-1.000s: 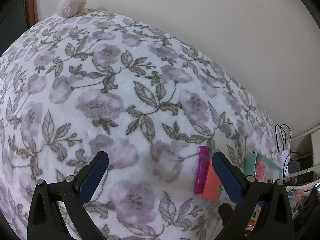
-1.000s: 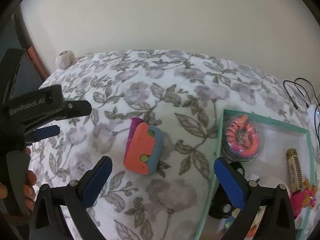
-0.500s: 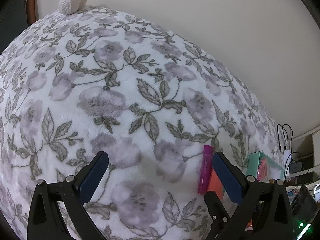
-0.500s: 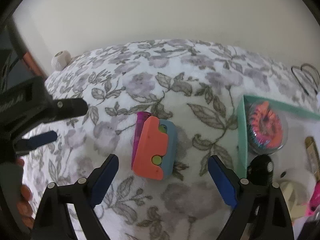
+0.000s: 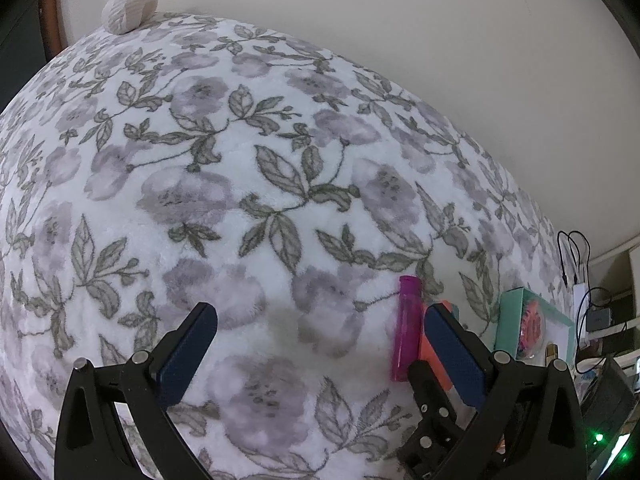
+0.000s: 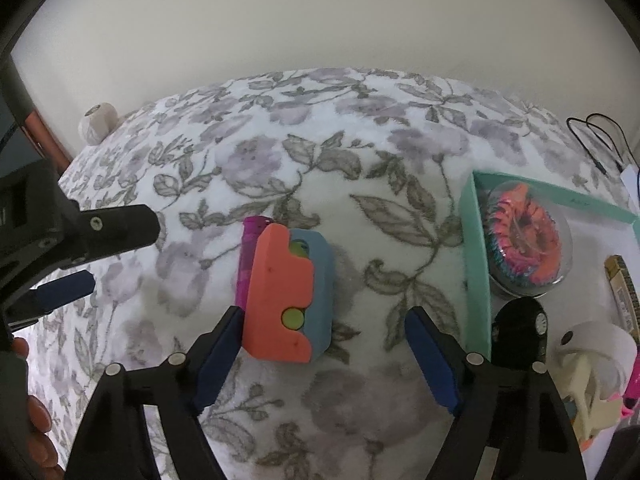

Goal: Organize rigid objects
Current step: 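Lower the left tool toward the pink lighter while the right tool grasps the orange-and-blue block, then close the left tool on the pink lighter and lift it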

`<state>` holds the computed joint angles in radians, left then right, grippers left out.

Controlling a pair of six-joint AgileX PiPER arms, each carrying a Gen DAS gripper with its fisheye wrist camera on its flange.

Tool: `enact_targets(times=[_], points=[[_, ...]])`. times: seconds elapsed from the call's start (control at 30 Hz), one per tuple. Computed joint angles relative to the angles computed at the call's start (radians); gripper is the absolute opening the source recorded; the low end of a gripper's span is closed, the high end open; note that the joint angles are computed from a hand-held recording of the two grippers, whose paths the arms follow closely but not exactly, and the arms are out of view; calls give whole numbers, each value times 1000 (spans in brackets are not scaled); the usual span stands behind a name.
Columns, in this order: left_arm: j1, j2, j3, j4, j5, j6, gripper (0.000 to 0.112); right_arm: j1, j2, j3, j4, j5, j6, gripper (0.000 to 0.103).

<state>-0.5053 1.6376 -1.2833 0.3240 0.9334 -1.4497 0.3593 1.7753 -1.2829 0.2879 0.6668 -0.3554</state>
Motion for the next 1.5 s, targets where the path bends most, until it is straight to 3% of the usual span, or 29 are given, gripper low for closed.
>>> enact_targets(times=[0.27,0.37,0.47,0.87,1.23,1.37,1.5], points=[[0,13,7,-16,-60,17,103,-36,1,-6,46,-2,-44,63],[-5,31,-7,-27,-62,38,103,-43,1,-2,66,-8,-61,58],[-6,54,-25,-45,-56,68,103,-57,2,-1,84,-14,-67,48],[1,97,-41,-131,-57,101,103,-60,9,11,155,-68,-135,48],[-28,98,-24,-52,-115,55,101,-78,10,4,206,-35,-180,47],[-35,120,-49,-49,-112,75,84,-93,6,-8,198,13,-167,47],[-54,153,-96,-28,-79,86,76,-91,-4,-16,143,42,-119,47]])
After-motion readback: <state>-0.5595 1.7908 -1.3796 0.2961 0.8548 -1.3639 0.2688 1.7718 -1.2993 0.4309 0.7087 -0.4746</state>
